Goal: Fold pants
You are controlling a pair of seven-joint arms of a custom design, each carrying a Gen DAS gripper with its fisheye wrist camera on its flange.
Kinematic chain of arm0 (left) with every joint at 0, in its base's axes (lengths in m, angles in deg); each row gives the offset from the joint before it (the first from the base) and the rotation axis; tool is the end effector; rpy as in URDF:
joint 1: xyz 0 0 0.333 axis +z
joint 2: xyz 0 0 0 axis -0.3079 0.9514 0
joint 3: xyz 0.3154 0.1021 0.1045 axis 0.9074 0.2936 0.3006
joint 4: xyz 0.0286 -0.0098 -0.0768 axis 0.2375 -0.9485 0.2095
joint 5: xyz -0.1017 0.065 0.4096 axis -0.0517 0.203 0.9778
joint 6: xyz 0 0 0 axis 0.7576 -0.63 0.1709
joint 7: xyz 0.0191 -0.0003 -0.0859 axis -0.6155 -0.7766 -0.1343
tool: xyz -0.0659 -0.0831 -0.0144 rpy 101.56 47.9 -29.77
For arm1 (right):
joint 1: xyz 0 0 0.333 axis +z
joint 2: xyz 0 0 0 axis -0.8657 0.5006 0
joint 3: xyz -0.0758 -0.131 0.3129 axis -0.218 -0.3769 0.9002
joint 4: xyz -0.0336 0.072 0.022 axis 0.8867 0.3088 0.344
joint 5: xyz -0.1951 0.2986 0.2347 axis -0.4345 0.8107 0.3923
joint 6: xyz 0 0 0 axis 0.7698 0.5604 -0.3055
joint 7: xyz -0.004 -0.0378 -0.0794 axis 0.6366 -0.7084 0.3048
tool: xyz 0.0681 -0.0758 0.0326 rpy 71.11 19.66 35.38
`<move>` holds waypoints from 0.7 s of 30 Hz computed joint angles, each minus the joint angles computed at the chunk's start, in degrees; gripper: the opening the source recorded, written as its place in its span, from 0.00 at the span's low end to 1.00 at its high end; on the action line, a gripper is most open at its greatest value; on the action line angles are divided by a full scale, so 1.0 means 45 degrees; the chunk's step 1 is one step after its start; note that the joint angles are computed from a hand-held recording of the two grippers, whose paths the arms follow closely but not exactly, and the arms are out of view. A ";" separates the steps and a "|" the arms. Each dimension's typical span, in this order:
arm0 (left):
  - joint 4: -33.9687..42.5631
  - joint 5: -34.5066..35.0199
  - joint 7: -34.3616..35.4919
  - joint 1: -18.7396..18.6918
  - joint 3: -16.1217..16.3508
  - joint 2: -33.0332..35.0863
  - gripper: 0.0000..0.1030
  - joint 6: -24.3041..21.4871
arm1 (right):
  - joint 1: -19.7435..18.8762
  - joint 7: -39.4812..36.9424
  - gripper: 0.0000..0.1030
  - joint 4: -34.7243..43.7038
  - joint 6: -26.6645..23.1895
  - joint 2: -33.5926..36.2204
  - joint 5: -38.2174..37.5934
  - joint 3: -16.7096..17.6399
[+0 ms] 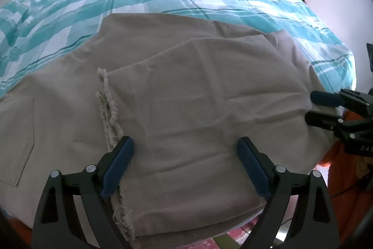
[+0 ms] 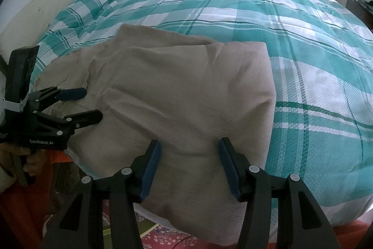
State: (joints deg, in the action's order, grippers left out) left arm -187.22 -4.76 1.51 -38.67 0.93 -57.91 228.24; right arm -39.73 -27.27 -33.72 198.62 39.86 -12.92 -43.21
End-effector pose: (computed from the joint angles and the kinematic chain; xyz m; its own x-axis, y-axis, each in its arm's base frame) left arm 0.5547 -0.3635 0.3823 -0.0091 -0.9965 0.0834 -0.8800 -0.0316 -0.4739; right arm 0.5894 0.3041 0.3871 0.5938 -0.7834 -0.1837 -0.7454 -0.4494 -0.4924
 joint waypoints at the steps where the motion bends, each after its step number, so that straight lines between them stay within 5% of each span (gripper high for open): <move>1: 0.0024 -0.0007 0.0002 -0.0004 -0.0001 0.0018 0.89 -0.0021 | 0.0000 -0.0013 0.52 -0.0026 0.0025 0.0001 0.0026 0.0010; 21: 0.0012 0.0450 -0.0393 -0.0187 0.0078 -0.0118 0.90 -0.0224 | 0.0040 0.0019 0.53 -0.0091 0.0092 -0.0007 -0.0079 -0.0004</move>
